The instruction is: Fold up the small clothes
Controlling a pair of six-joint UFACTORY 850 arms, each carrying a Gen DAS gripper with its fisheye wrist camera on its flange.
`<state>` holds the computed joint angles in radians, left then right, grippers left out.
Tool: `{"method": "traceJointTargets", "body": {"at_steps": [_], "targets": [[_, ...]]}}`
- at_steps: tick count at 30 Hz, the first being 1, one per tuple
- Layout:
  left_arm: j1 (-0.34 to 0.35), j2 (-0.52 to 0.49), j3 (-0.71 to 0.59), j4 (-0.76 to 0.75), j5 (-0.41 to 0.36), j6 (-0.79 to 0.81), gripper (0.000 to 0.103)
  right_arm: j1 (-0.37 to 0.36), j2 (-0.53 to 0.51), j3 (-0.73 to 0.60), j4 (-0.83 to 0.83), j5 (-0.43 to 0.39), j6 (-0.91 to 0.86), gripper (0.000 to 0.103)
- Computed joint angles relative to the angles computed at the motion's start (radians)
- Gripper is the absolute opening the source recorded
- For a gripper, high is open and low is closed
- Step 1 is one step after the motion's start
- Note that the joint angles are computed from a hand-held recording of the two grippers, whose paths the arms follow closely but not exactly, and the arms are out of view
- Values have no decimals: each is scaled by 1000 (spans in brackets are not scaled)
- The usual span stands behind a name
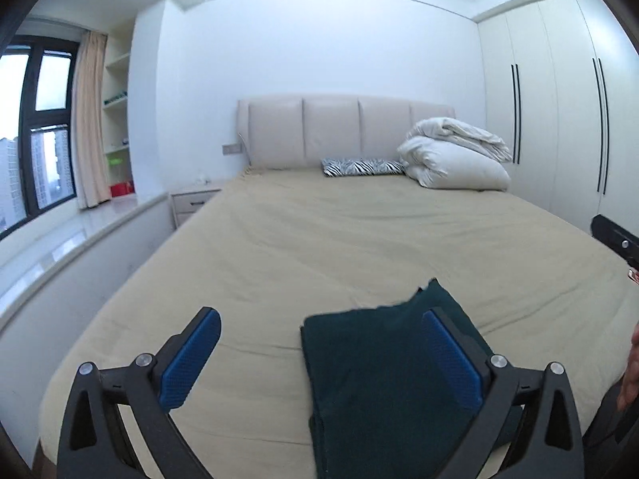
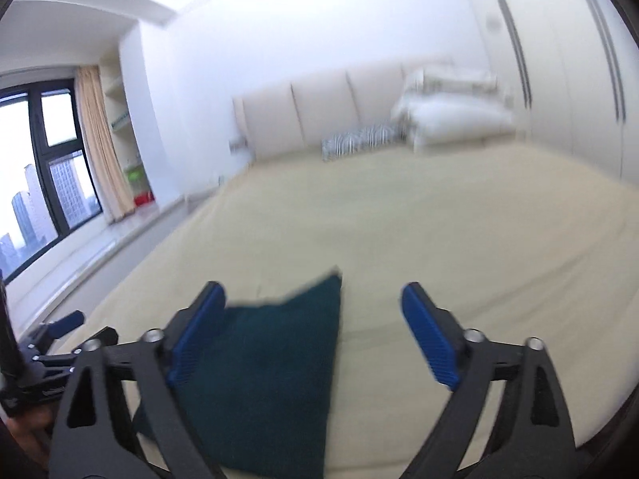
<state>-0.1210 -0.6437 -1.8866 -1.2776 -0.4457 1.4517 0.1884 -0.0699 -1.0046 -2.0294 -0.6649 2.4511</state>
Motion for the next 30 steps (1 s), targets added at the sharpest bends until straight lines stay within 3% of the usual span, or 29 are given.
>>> {"method": "traceJointTargets", "body": {"at_steps": [2, 4, 9, 11, 14, 16, 18, 21, 22, 26, 30], "targets": [[13, 34, 7, -40, 11, 23, 103, 52, 28, 13, -9, -158, -54, 103], [22, 59, 8, -79, 33, 57, 103, 75, 52, 15, -25, -203, -93, 103], [34, 103, 4, -182, 49, 168, 103, 95, 129, -5, 21, -84, -200, 103], [29, 121, 11, -83, 90, 92, 103, 107, 148, 2, 8, -87, -182, 103], [22, 121, 5, 140, 81, -111, 103, 129, 164, 2, 48, -87, -245, 103], [6, 86, -24, 350, 83, -319, 103, 133, 157, -14, 141, -36, -339, 103], [-4, 42, -62, 554, 25, -528, 103, 124, 133, -37, 278, 42, -434, 103], [-15, -3, -91, 713, -64, -690, 103, 104, 99, -36, 369, 125, -459, 103], [-20, -24, -109, 776, -95, -743, 103, 92, 75, -51, 427, 135, -504, 103], [-24, -90, -151, 884, -191, -869, 103, 63, -64, -150, 835, 31, -871, 103], [-27, -117, -158, 935, -222, -939, 103, -9, -151, -188, 1195, 80, -1076, 103]]}}
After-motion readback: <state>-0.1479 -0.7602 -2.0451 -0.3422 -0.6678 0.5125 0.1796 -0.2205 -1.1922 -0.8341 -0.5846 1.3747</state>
